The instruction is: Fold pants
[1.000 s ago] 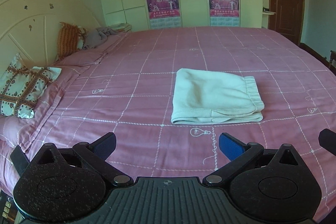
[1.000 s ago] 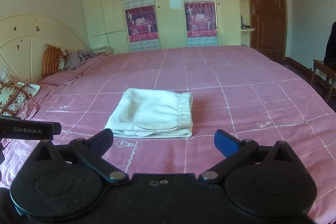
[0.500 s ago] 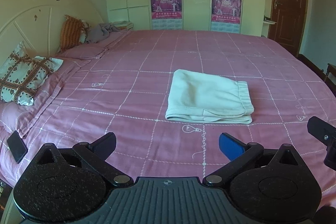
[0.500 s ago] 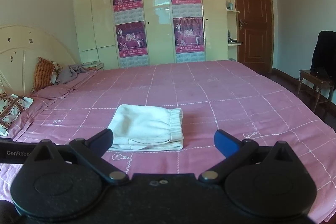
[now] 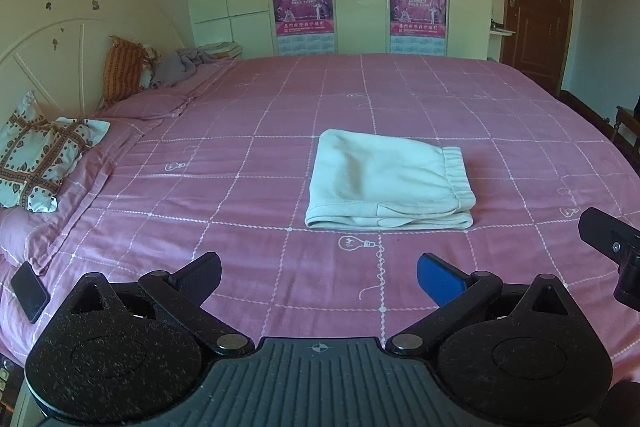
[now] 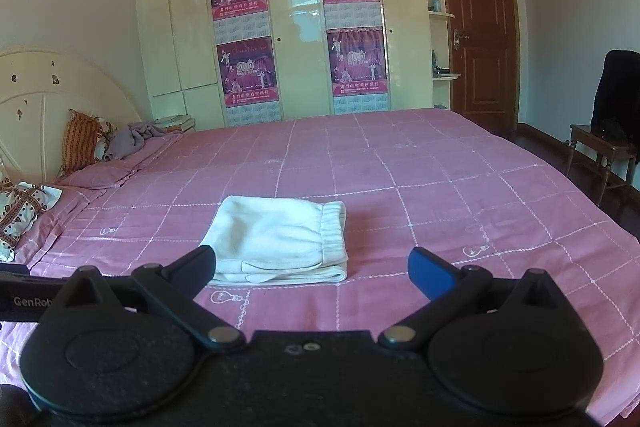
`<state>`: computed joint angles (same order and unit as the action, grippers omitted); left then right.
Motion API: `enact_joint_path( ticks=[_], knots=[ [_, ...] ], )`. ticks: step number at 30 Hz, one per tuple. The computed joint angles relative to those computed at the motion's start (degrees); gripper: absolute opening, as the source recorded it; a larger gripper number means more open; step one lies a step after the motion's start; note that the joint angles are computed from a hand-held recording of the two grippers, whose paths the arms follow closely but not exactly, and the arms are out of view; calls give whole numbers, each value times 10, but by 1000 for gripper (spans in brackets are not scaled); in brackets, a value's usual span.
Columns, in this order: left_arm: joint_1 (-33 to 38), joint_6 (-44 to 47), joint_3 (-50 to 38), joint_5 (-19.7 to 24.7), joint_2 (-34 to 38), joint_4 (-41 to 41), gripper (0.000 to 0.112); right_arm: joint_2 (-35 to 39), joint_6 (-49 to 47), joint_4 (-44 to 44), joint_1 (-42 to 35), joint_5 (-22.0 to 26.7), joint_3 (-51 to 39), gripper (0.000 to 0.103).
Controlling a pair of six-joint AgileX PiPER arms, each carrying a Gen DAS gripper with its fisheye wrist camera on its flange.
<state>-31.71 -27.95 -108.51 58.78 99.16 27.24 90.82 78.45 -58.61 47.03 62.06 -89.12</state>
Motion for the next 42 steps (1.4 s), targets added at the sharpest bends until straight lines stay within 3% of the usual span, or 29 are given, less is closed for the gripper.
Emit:
enact_joint_path(
  ticks=[42],
  knots=[
    [-2, 31, -28, 12, 13, -21, 103, 3, -1, 0, 4, 20, -13, 103]
  ],
)
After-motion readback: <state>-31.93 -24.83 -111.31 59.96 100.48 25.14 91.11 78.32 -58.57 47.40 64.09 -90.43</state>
